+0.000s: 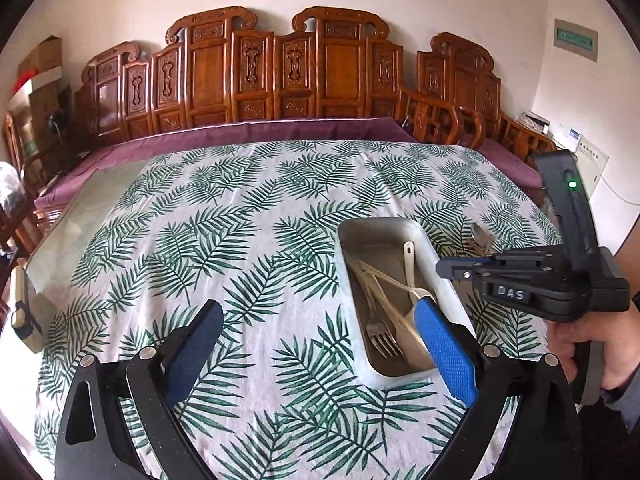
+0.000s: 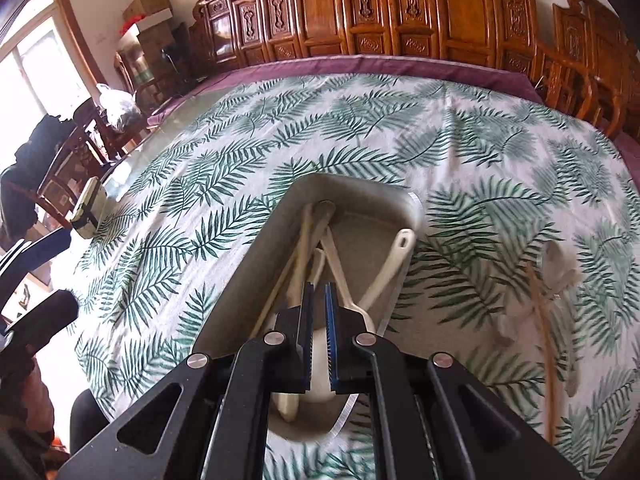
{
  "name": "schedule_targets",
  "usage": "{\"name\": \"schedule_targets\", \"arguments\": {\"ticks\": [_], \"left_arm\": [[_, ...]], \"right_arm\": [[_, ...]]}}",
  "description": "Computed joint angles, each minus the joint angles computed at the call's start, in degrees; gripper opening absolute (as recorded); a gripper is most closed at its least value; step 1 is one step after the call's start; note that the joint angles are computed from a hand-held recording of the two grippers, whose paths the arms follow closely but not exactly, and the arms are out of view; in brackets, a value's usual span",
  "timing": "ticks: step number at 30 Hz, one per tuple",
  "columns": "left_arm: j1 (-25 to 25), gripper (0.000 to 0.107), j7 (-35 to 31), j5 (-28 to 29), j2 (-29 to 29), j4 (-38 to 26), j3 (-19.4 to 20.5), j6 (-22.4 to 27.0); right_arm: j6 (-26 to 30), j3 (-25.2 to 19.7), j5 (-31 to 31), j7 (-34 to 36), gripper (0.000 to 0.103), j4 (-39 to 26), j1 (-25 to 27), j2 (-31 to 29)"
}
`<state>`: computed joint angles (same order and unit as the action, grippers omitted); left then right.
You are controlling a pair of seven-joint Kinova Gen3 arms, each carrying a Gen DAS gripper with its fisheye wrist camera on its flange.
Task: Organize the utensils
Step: 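Lower the wooden chopstick into the tray and open the right gripper, then move the right gripper to the pile and grasp another wooden chopstick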
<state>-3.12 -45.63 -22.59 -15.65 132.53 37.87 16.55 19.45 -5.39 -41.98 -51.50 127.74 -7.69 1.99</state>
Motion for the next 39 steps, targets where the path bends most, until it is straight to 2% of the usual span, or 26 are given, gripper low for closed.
{"name": "schedule_targets", "arguments": {"ticks": [4, 10, 13, 18, 23, 26, 30, 36, 39], "left_arm": [[-0.47, 0.093, 1.38, -0.91, 1.0, -0.66, 3.11, 0.46], [-2.49, 0.093, 7.15, -6.01, 3.44, -2.38, 10.92, 1.39], [-3.38, 0.093, 11.58, -9.82, 5.11, -3.49, 14.77, 2.01], [-4.74, 0.093, 20.28, -17.76, 8.89, -5.75, 21.33, 4.18], [-3.02, 0.093, 28.64, -26.55, 14.02, -8.56, 24.73, 7.87], [0.05, 0.093, 32.32, -30.69, 17.4, -10.4, 24.04, 10.08], [4.29, 0.093, 33.55, -32.86, 20.63, -12.73, 21.55, 11.94], [8.24, 0.093, 31.02, -31.3, 23.08, -15.5, 17.7, 12.59], [11.08, 0.093, 30.76, -31.57, 24.35, -16.5, 15.52, 13.63]], "right_arm": [[1.8, 2.84, 0.34, 3.53, 0.007, 2.6, 1.3, -3.98], [5.3, 10.88, 1.03, 9.79, 0.008, 6.24, 2.42, -9.46], [5.86, 14.12, 1.69, 12.05, 0.017, 7.67, 3.21, -10.98], [8.48, 19.43, 1.13, 17.21, 0.017, 8.69, 5.42, -11.16], [10.61, 20.53, 1.05, 21.07, 0.017, 8.22, 9.2, -9.82], [11.21, 20.09, 0.38, 23.91, 0.017, 7.66, 11.33, -7.94], [10.65, 18.11, -0.26, 26.96, 0.017, 6.47, 14.05, -4.27], [10.94, 15.02, -3.49, 31.03, 0.017, 3.39, 19.0, 1.79], [9.87, 12.84, -2.84, 30.84, 0.017, 2.28, 20.61, 4.63]]}}
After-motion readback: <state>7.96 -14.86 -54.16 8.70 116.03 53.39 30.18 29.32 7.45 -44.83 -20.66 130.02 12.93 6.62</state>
